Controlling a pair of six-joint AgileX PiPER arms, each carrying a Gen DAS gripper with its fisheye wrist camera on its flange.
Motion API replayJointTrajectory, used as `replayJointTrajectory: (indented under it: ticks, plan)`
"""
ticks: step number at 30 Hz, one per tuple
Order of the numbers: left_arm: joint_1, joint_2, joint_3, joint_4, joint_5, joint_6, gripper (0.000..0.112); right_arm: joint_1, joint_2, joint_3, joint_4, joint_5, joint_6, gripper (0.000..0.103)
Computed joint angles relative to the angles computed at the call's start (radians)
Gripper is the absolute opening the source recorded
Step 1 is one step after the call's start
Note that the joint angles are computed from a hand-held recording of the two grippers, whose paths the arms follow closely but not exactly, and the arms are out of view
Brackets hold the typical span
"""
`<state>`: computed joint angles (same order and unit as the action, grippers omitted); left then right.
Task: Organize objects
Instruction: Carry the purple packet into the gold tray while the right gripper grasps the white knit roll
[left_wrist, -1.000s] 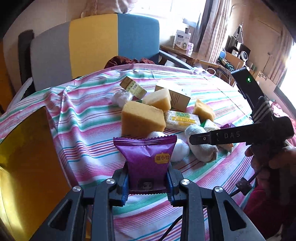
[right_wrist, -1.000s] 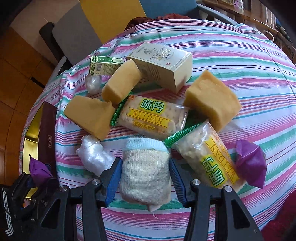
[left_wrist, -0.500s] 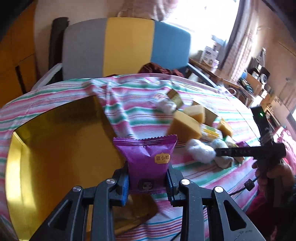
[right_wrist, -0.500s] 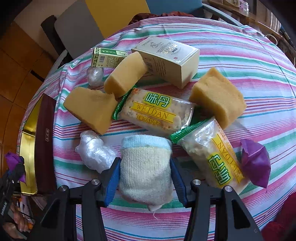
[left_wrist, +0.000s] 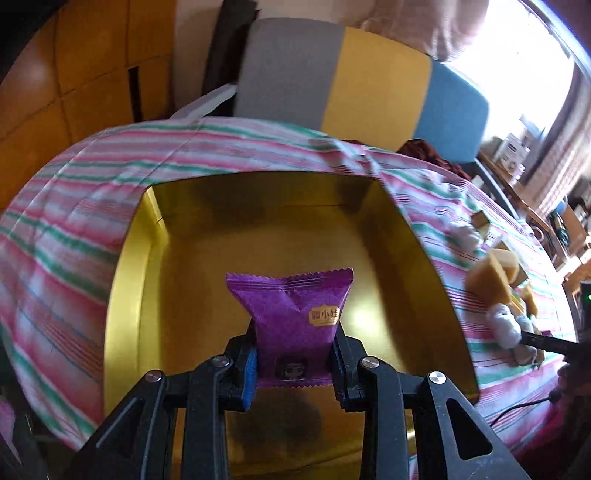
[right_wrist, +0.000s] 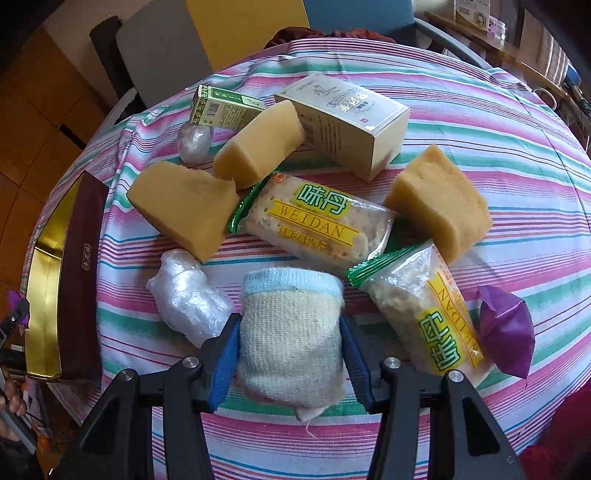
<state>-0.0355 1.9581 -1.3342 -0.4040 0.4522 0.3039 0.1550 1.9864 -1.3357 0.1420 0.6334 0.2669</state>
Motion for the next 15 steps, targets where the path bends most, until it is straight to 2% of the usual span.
replayJointTrajectory:
  ticks: [4,7,15]
  plan:
    - [0.050,0.049,-0.067,0.039,0.048,-0.044,0.032,0.008,0.004,-0.007,-0.023,0.003,0.016,0.053]
    - [0.060,0.098,-0.148,0.137,0.076,-0.110,0.032,0.011,0.004,-0.009,-0.032,0.005,0.023,0.053]
    - [0.091,0.361,-0.606,0.273,0.331,-0.243,0.032,0.013,0.003,-0.009,-0.041,0.007,0.027,0.053]
